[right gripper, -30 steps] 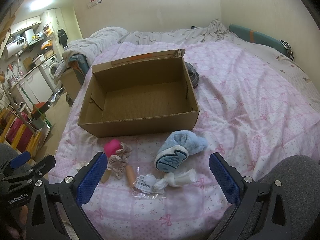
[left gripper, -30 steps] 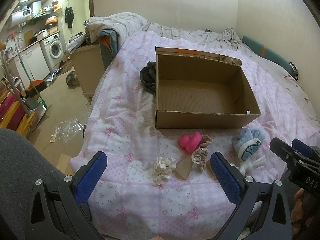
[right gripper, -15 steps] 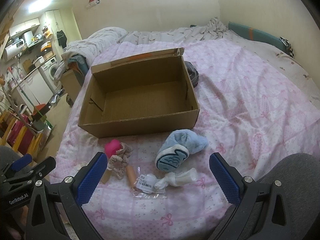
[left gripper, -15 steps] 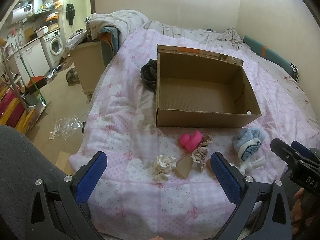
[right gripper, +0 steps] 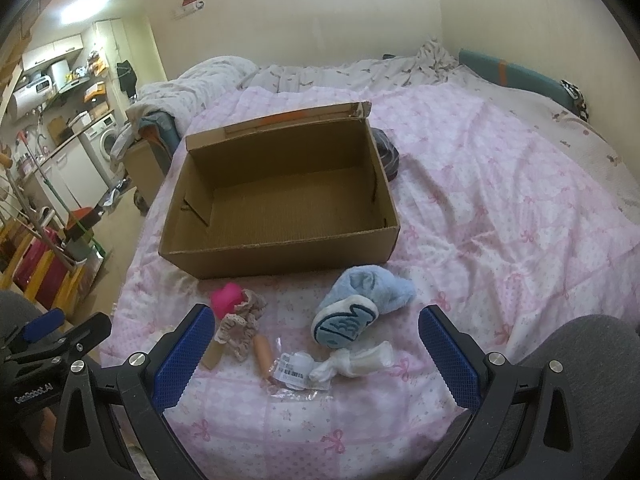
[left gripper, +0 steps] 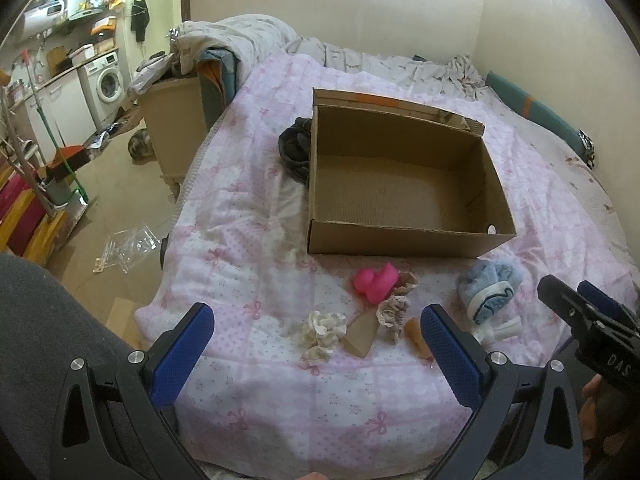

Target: Organize soft objects

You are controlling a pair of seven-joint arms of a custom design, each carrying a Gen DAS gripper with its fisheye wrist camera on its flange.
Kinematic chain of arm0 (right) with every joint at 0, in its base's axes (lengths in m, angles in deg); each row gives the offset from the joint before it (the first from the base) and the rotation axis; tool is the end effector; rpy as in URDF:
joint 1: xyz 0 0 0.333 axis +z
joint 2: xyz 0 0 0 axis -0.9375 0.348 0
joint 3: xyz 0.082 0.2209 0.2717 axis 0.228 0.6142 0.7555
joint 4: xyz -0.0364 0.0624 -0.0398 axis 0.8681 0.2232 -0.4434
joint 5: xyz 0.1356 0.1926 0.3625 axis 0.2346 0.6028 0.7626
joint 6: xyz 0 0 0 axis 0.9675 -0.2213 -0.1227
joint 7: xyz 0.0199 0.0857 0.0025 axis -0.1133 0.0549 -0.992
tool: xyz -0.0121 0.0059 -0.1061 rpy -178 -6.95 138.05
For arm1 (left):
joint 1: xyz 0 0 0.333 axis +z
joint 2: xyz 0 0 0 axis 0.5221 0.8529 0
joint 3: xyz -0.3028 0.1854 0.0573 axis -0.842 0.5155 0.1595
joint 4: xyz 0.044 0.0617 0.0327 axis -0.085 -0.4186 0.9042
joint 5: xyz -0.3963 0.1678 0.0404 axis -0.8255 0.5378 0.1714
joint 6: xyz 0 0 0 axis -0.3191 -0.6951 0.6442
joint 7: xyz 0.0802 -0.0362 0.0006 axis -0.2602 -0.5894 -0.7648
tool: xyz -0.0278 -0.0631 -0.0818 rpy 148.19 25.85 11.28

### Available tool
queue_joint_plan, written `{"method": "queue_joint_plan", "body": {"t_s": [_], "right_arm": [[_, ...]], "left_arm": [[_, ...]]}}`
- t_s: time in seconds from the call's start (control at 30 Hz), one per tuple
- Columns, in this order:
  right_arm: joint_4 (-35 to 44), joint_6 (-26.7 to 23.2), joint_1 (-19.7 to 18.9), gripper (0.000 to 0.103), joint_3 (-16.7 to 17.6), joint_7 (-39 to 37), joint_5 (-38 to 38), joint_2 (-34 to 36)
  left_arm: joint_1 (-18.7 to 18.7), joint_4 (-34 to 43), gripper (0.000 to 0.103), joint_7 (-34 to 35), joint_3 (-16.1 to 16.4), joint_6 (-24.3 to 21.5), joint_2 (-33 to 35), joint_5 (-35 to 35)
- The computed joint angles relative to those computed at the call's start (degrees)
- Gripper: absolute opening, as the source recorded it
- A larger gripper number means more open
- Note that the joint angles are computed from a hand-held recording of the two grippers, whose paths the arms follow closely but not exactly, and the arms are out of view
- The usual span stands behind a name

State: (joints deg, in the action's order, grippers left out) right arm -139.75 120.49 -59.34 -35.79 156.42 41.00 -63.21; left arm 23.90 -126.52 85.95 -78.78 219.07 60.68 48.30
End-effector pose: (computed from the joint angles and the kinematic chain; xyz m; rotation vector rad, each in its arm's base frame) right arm 0.4731 0.1441 0.5663 -1.7804 1.6231 -0.4998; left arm 0.4813 -0.1915 0.6020 -2.0024 1.5983 -0.6469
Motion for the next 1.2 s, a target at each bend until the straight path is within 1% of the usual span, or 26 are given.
{"method": "queue_joint_plan", "body": {"t_s": [0.17, 0.23, 0.3, 0.37, 0.47, 0.53, 0.6, 0.63, 0.67, 0.73, 0.83, 0.93, 1.0, 1.03, 1.07, 1.1, 1.2], "right_arm": [[1.7, -1.5, 0.6, 0.103, -1.1, -1.0, 1.2, 1.0], [2.5, -2.1, 0.1, 0.103, -0.8, -1.0, 0.4, 1.7], [3.9, -2.9, 0.7, 0.103, -1.6, -2.3, 1.0, 2.7], [5.9, -4.4, 1.7, 0.103, -2.9, -4.8, 2.4, 3.9], [8.8, -6.5, 2.7, 0.103, -4.7, -8.6, 5.4, 6.1], [10.2, -7.6, 2.1, 0.103, -4.7, -9.2, 5.9, 7.5], [11.3, -8.9, 1.7, 0.103, -4.8, -9.3, 6.5, 8.8], [11.7, -9.5, 1.5, 0.103, -4.8, -9.1, 6.9, 9.5], [11.9, -10.0, 1.4, 0.103, -5.0, -9.0, 7.5, 10.0], [12.2, -11.5, 1.3, 0.103, -5.3, -8.5, 9.4, 10.9], [13.3, -13.9, 0.7, 0.103, -5.4, -6.8, 10.5, 12.2], [13.3, -13.8, 0.3, 0.103, -5.4, -5.9, 10.5, 12.6], [13.1, -14.3, -0.3, 0.103, -5.2, -4.6, 8.9, 12.8], [13.1, -14.5, -0.5, 0.103, -5.3, -4.5, 8.6, 12.9], [13.0, -14.7, -0.6, 0.103, -5.4, -4.3, 8.5, 12.8], [13.0, -14.8, -0.7, 0.103, -5.5, -4.2, 8.5, 12.8], [13.0, -14.7, -0.8, 0.103, -5.5, -3.8, 8.6, 12.9]], "left_arm": [[-1.1, 4.0, 0.103, 4.6, 1.8, -3.0, 2.5, -4.1], [-0.9, 5.8, 0.103, 6.2, 2.3, -3.8, 3.5, -5.4], [-0.8, 7.6, 0.103, 7.7, 2.9, -4.7, 4.5, -7.0], [-0.1, 9.8, 0.103, 8.6, 3.3, -6.4, 6.0, -8.0], [0.9, 13.1, 0.103, 10.0, 4.0, -11.2, 9.2, -10.0], [1.7, 14.2, 0.103, 10.6, 5.4, -13.7, 11.4, -15.0], [2.4, 14.3, 0.102, 10.7, 6.1, -15.1, 12.7, -19.1], [2.6, 15.0, 0.099, 11.7, 6.2, -16.6, 14.0, -20.8], [2.6, 15.8, 0.084, 13.7, 6.2, -18.3, 15.5, -22.8], [2.7, 16.3, 0.066, 16.0, 5.7, -19.4, 17.0, -25.2], [2.3, 17.9, 0.066, 20.7, 4.5, -21.6, 19.9, -28.1], [2.0, 19.2, 0.066, 22.7, 3.6, -23.1, 22.4, -28.0], [2.0, 18.9, 0.062, 23.6, 3.2, -22.8, 23.2, -28.7], [1.9, 18.5, 0.051, 23.7, 3.1, -22.7, 23.5, -28.8], [2.0, 18.2, 0.038, 23.8, 3.0, -22.4, 23.7, -29.4], [2.2, 17.7, 0.033, 23.8, 3.0, -22.4, 23.7, -30.7], [2.6, 15.7, 0.020, 24.3, 3.1, -19.9, 22.6, -34.5]]}}
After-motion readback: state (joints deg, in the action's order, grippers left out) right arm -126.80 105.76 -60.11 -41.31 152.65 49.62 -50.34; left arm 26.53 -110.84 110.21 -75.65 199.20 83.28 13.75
